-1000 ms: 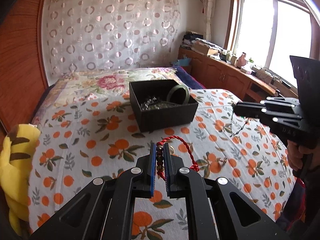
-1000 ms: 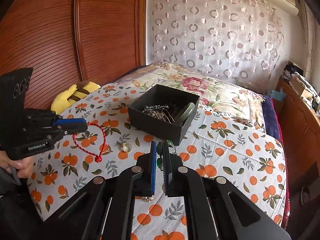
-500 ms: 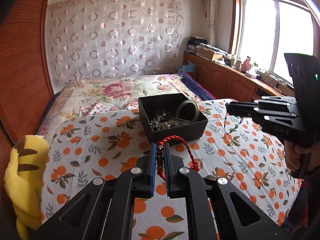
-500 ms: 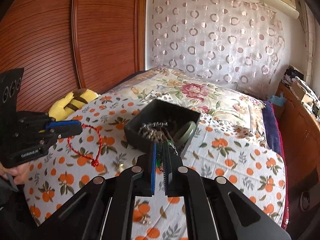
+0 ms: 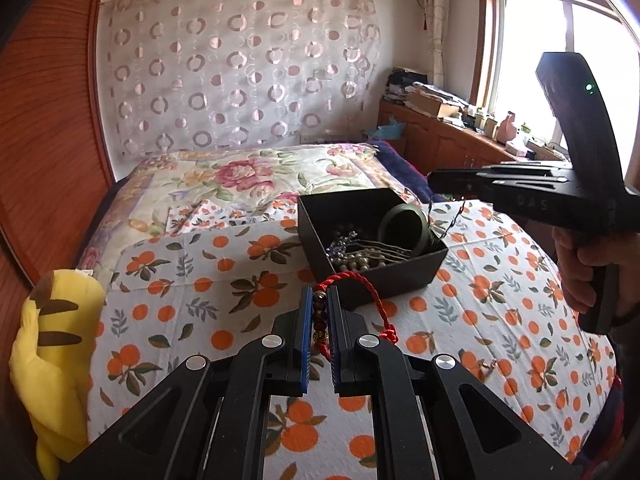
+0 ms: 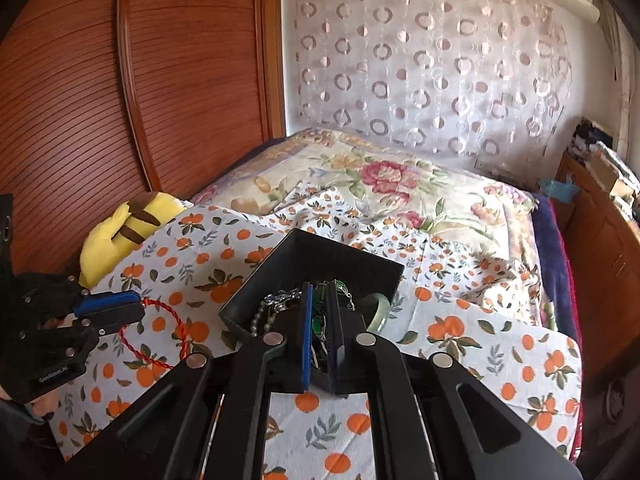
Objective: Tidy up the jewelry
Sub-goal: 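Carry the red bracelet and green earring into the black box and release both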
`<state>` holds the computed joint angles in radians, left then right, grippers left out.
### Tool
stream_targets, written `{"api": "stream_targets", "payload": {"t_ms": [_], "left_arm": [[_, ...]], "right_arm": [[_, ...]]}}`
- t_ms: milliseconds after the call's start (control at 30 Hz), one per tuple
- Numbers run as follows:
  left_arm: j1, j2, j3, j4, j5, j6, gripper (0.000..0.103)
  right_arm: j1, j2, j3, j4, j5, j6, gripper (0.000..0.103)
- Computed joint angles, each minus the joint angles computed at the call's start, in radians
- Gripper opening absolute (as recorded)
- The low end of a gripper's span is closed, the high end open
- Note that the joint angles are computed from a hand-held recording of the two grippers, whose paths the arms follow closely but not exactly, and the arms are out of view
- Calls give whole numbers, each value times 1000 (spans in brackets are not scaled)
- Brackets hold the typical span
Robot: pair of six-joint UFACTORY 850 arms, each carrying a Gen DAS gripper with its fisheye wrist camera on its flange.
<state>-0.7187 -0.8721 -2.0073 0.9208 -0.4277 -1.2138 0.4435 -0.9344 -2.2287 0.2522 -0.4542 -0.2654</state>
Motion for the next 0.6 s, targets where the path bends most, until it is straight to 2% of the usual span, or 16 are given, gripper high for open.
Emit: {"api": "stream_targets", "payload": {"t_ms": [200,333,467,600], "left_arm": [[12,-53,-99,-76,-42,97,6],[20,-91,-170,-134,-65,166,6],[24,-140,-261,-190,-100,238,6],[23,-184,-344,-230,-127,292,6]], "right_arm": [[3,-90,-136,-23,-76,49,7],[1,-95,-143,-36,-82,70,11],[-6,-67,-96,-21,-57,62,27],[-18,-8,16,16,7,39,27]]}}
